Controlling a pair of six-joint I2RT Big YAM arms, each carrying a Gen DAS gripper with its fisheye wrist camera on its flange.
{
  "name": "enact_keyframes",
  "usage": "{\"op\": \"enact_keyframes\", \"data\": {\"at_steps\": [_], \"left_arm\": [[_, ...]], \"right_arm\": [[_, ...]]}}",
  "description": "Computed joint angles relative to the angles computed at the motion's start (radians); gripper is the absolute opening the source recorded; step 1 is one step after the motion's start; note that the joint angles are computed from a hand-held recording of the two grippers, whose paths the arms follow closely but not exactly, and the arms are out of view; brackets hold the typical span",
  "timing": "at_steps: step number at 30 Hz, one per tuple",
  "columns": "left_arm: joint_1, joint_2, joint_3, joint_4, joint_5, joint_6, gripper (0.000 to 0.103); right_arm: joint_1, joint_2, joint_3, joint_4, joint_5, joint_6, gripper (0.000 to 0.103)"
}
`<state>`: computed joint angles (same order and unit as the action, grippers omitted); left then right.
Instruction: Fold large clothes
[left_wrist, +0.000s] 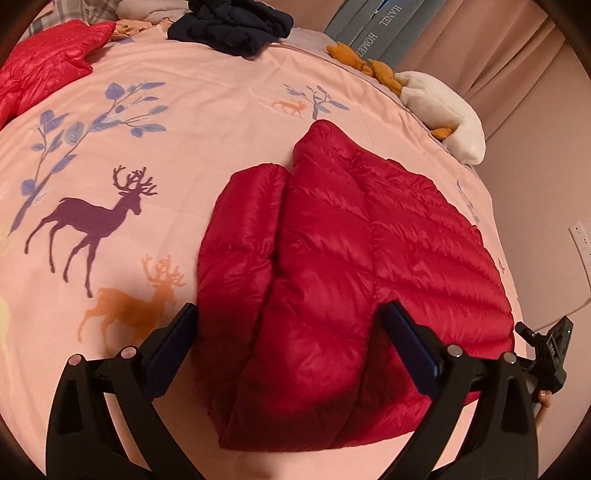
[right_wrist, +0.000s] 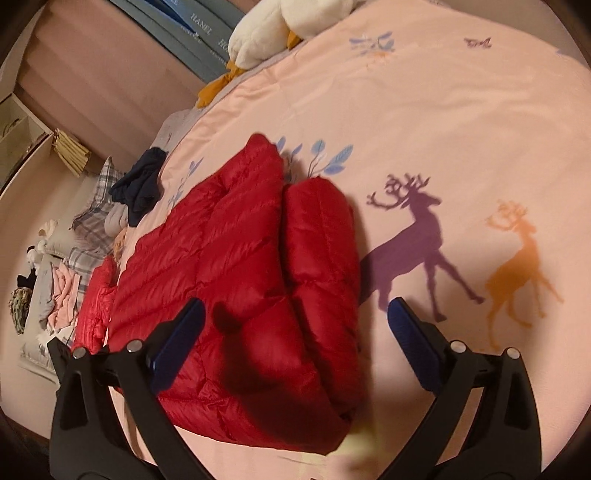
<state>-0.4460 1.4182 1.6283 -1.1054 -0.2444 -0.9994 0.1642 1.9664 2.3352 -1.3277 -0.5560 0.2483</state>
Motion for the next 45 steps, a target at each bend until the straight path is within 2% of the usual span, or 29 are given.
{"op": "enact_keyframes", "data": {"at_steps": [5, 11, 15, 20, 23, 29, 35, 39, 42, 45], "left_arm": [[0.017, 0.009, 0.001, 0.016, 0.020, 0.010, 0.102], [0.027, 0.013, -0.005, 0.028, 0.024, 0.018, 0.102], [0.005, 0.023, 0.027, -0.011, -0.068, 0.038, 0.102], [-0.021, 0.051, 0.085, -0.062, -0.142, 0.063, 0.102], [-0.041, 0.055, 0.107, -0.077, -0.188, 0.069, 0.102], [-0.121, 0.102, 0.221, -0.172, -0.318, 0.101, 0.102], [-0.206, 0.164, 0.386, -0.285, -0.477, 0.119, 0.102], [-0.247, 0.214, 0.518, -0.404, -0.555, 0.071, 0.102], [-0.273, 0.239, 0.600, -0.460, -0.587, 0.047, 0.102], [-0.307, 0.288, 0.736, -0.537, -0.643, 0.046, 0.102]], "right_arm": [[0.016, 0.059, 0.087, -0.068, -0.017, -0.033, 0.100], [0.033, 0.090, 0.135, -0.087, 0.005, -0.034, 0.101], [0.040, 0.032, 0.057, 0.020, 0.101, -0.019, 0.101], [0.046, -0.021, 0.002, 0.095, 0.135, -0.029, 0.101], [0.060, -0.074, -0.060, 0.155, 0.195, -0.057, 0.101], [0.096, -0.164, -0.154, 0.219, 0.240, -0.112, 0.101], [0.137, -0.238, -0.200, 0.231, 0.280, -0.171, 0.101], [0.159, -0.278, -0.209, 0.216, 0.287, -0.189, 0.101], [0.176, -0.295, -0.195, 0.189, 0.309, -0.201, 0.101], [0.194, -0.308, -0.160, 0.167, 0.365, -0.202, 0.101]]}}
